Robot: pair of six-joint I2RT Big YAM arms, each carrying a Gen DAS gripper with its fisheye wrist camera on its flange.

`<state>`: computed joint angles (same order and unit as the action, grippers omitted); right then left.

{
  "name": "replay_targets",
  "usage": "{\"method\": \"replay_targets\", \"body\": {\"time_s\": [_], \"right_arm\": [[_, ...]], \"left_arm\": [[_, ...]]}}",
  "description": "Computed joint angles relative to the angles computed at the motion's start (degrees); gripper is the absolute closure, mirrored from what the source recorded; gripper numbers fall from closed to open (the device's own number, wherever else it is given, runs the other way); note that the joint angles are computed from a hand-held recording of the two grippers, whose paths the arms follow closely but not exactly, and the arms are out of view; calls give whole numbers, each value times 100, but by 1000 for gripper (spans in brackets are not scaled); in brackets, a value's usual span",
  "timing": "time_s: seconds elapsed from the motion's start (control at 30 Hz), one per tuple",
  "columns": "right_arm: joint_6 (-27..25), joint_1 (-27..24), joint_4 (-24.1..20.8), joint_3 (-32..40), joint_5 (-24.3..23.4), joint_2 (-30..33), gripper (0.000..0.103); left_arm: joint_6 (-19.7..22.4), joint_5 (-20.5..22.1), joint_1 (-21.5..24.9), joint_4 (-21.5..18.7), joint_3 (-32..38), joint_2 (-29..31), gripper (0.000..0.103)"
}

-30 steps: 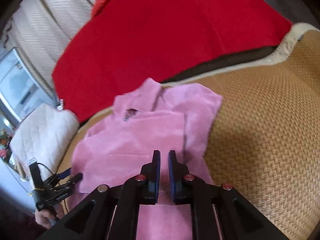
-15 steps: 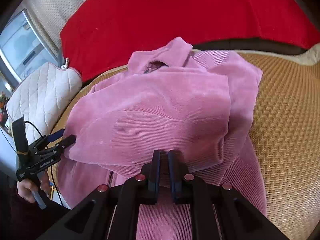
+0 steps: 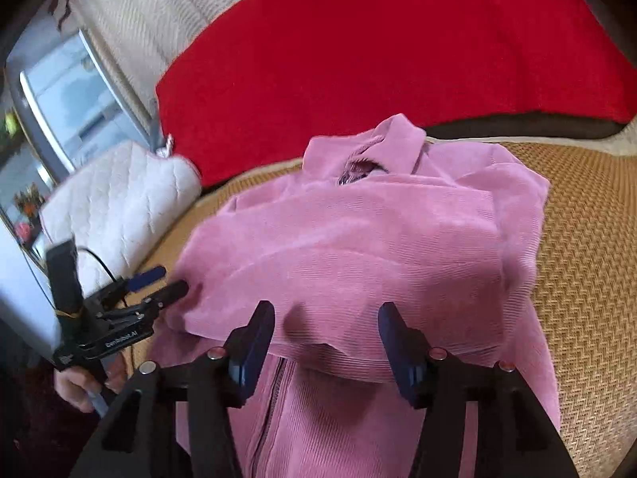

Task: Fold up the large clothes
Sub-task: 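Grasp the pink jacket's edge with the right gripper, then lift the jacket off the mat with the right gripper while the left gripper grasps it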

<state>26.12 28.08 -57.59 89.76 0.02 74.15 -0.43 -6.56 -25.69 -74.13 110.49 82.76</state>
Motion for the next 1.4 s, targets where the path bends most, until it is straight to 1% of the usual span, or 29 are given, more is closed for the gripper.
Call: {"method": "replay_targets", "body": {"time_s": [0.03,0.07,0.1,0.13,0.2,0.27,0.3,0.4,0.47,0.57,0.6,0.67,0.77,0.87,1.0,1.1,1.17,1.2,1.23,1.3,1.37,1.4], "right_arm": [[-101,69,-116,65,165,82,45],[-213,156,-386,194,435,229,46],[-278,187,-549,246,562,304,47],[-315,207,-582,240,634,326,47],[-319,186,-521,190,595,248,47],[-260,125,-368,108,453,125,47],[-205,79,-189,29,373,23,47],[-165,44,105,-101,372,-128,47],[-148,46,73,-80,385,-96,47],[-126,65,-447,119,422,167,47],[-132,75,-501,110,419,200,47],[-165,116,-475,98,474,156,47],[-145,88,-343,27,290,-16,47],[-207,97,-352,-27,231,-166,47],[-258,65,-343,-283,-99,-548,47],[-236,115,-406,-569,-216,-921,46],[-127,160,-447,-784,-311,-1186,44],[-67,196,-511,-921,-345,-1366,43],[-52,230,-596,-1022,-363,-1511,43],[7,375,-922,-1207,-280,-1846,41],[90,469,-1218,-1327,-207,-2083,37],[188,541,-1457,-1415,-167,-2236,36]], "left_arm": [[28,-134,-44,-102,40,64,33],[37,-211,-58,-212,67,102,33],[24,-227,-49,-337,115,159,33],[-27,-176,-16,-438,153,197,33],[-124,-53,56,-467,157,184,33],[-151,-97,79,-448,146,166,33],[-160,-81,90,-445,140,163,33],[-173,-69,80,-393,99,125,33],[-154,-95,60,-372,107,131,33],[-149,-34,65,-366,139,122,33],[-146,-9,68,-357,148,123,33],[-132,21,81,-348,142,62,33],[-126,49,108,-324,97,-67,33],[-125,146,138,-320,16,-220,33],[6,299,154,-240,-359,-634,33],[110,440,172,-223,-732,-1016,33],[-37,637,203,-264,-1008,-1282,33],[-201,800,227,-324,-1213,-1464,33],[-352,873,228,-334,-1425,-1652,33],[-542,904,170,-291,-1792,-1979,33],[-655,891,25,-404,-2211,-2350,33],[-700,862,-26,-484,-2301,-2418,33]]}}
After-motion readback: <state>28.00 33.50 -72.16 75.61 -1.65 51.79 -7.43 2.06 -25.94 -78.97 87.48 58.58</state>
